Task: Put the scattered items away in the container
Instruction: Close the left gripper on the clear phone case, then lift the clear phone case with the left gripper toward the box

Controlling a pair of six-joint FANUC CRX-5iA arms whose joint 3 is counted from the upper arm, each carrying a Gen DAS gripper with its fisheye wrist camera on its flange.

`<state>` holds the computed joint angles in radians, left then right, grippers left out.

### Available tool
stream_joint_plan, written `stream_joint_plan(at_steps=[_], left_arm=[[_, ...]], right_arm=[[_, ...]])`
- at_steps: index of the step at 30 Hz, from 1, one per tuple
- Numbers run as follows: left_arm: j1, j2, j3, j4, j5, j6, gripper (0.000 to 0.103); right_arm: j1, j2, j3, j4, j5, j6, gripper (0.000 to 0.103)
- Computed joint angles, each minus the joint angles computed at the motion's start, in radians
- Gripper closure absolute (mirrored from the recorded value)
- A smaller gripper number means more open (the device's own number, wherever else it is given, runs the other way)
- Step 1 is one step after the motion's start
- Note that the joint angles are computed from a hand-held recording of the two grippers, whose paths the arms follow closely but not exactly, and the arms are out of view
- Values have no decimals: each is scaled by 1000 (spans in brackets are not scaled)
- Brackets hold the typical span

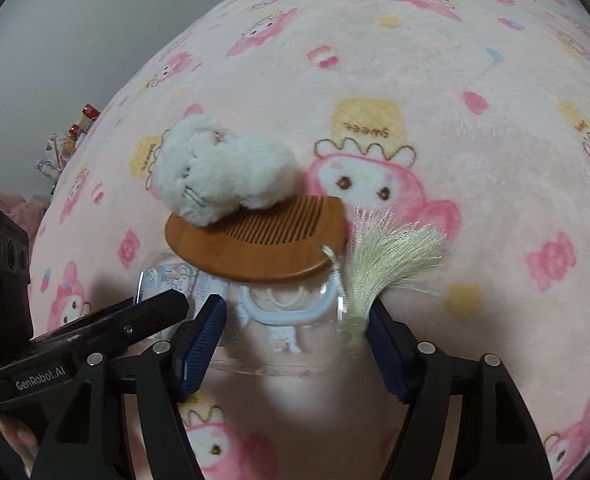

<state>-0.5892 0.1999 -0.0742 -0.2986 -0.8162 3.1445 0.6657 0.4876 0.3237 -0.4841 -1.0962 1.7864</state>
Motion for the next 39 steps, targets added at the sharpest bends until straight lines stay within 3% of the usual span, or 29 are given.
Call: stream_joint_plan(at_steps=[6,12,17,22,26,33,39], left_arm=[[-49,-35,14,-18,-19,26,41],[-133,-41,105,-51,-79,21,41],[-198,-20,182,-46,-69,-8,41],[-259,85,338,-9,-94,-103,41],[-288,184,454,53,-102,-192,41],[-308,374,653,172,-144,-323,41],[-303,478,749,252,-173,-387,41]], right_arm=[[-25,-88,-60,-42,-6,16,42],[-44,-259,-184,-11,5,15,42],[-84,-419,-292,15,17,-13,42],[-141,-576,-422,60,39,-48,42],[-238,-667,-501,50,18,-44,42],[-404,-695,-578,23,-20,-33,41],[-459,-645,-590,45,-55,-24,40]])
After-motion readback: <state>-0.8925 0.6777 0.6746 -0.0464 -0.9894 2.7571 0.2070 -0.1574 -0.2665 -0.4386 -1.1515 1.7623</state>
